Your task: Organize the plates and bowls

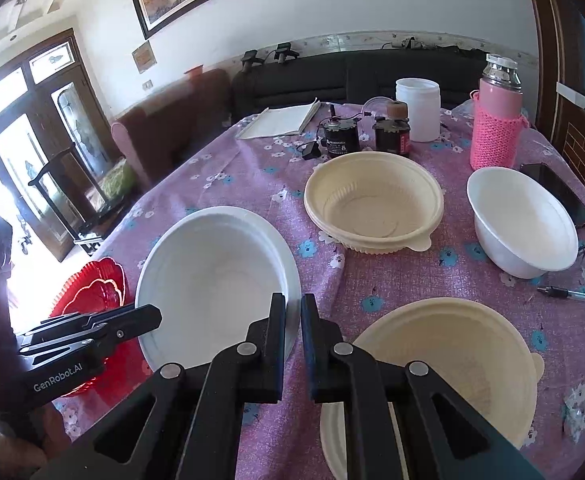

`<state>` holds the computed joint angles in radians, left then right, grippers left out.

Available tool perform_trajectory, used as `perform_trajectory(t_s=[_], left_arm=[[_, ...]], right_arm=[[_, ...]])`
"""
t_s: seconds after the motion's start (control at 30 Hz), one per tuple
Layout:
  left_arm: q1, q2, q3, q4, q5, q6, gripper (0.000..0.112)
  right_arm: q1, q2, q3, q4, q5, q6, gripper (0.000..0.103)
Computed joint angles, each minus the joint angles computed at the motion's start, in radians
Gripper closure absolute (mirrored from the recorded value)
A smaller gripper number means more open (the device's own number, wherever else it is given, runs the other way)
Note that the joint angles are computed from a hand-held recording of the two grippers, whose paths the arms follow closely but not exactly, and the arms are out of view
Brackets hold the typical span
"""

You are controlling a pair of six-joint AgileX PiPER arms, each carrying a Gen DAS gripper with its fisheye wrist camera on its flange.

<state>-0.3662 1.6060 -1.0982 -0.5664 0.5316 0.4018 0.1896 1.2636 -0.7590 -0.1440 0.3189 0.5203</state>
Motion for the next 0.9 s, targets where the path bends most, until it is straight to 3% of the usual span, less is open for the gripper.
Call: perform_trajectory(t_s=[0.17, 0.27, 0.37, 0.6, 0.9], left_arm=[[0.045, -0.069, 0.05, -0.066, 0.021, 0.096, 0.092], [0.078, -0.121, 0.085, -0.108, 0.034, 0.158, 0.091], [0.146, -0.18, 0.124, -0.191, 0.07, 0.262, 0.091], [0.357, -0.258, 0.174, -0.322, 0.185, 0.462, 0.088], [0.589, -0.21, 0.207, -0.401, 0.248, 0.637, 0.086]], right_arm=[[0.062, -0.028, -0.006, -0.084, 0.026, 0.112, 0.094], [0.133, -0.06, -0.006, -0.217, 0.057, 0.285, 0.094], [0.214, -0.087, -0.012, -0.355, 0.098, 0.466, 0.094], [0.403, -0.022, -0.109, -0.509, 0.2, 0.663, 0.093], [0.482, 0.209, -0.259, -0.399, 0.17, 0.617, 0.093]])
